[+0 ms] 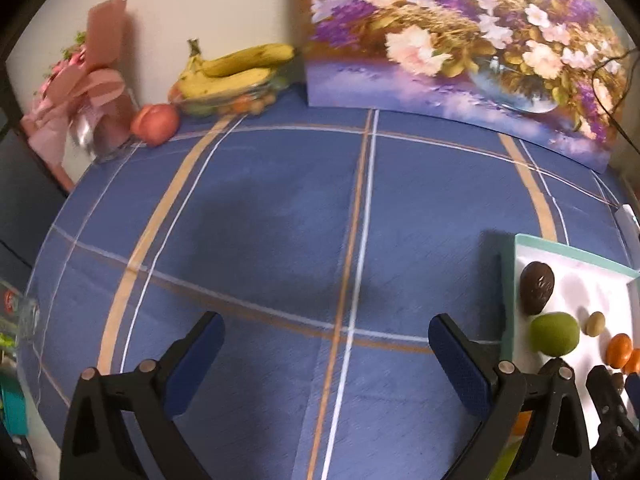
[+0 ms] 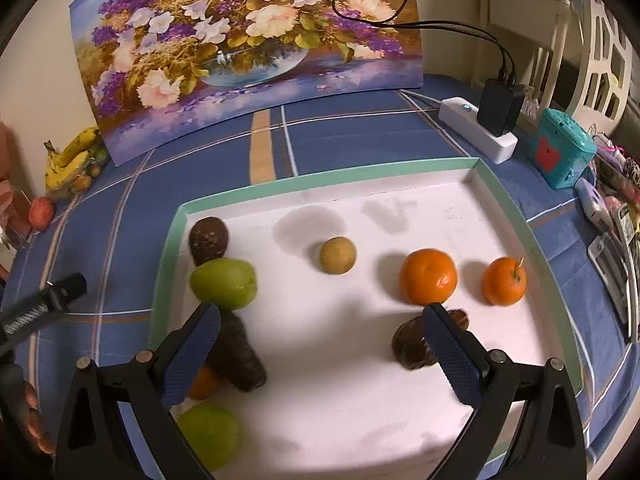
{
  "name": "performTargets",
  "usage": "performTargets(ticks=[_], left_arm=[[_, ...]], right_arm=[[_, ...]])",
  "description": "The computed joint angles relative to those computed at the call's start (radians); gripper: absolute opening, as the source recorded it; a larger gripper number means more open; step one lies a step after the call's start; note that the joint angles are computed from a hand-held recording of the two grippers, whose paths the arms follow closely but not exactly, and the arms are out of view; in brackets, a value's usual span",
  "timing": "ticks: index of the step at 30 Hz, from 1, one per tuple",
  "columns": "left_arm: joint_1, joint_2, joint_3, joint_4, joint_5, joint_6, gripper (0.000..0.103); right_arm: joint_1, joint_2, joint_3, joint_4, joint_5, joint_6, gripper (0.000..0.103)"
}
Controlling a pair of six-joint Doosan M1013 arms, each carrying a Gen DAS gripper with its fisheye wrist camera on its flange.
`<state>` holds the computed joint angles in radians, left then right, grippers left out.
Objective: Organize fruits
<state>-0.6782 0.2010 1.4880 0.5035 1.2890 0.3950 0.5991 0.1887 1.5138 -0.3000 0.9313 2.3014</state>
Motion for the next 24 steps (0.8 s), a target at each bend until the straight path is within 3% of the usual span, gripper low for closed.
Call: performTargets(ticks=[3, 10, 14, 18, 24], left_arm=[[0.002, 0.000, -0.005, -0.031, 0.064, -0.010, 0.103], [-0.004, -0.032, 0.002, -0.085, 0.100, 0.016, 0.103], [-0.020, -0.075, 0.027, -0.078, 0.077, -0.009, 0.103], [-0.065, -0.121, 0.059, -0.003, 0.075, -0.048, 0.103], [-0.104, -0.173, 0.098, 0.037, 0.048, -0.071, 0.103]], right_arm=[[0.011, 0.000, -0.006, 0.007, 0.016, -0.007, 0.101], [0.039, -0.005, -0.016, 0.032, 0.046, -0.048, 0.101], [0.055, -0.017, -0.015, 0.040, 0.062, -0.060, 0.101], [0.071, -0.035, -0.008, 0.038, 0.077, -0.061, 0.101], [0.091, -0.077, 0.021, 0.024, 0.044, -0.030, 0.101]])
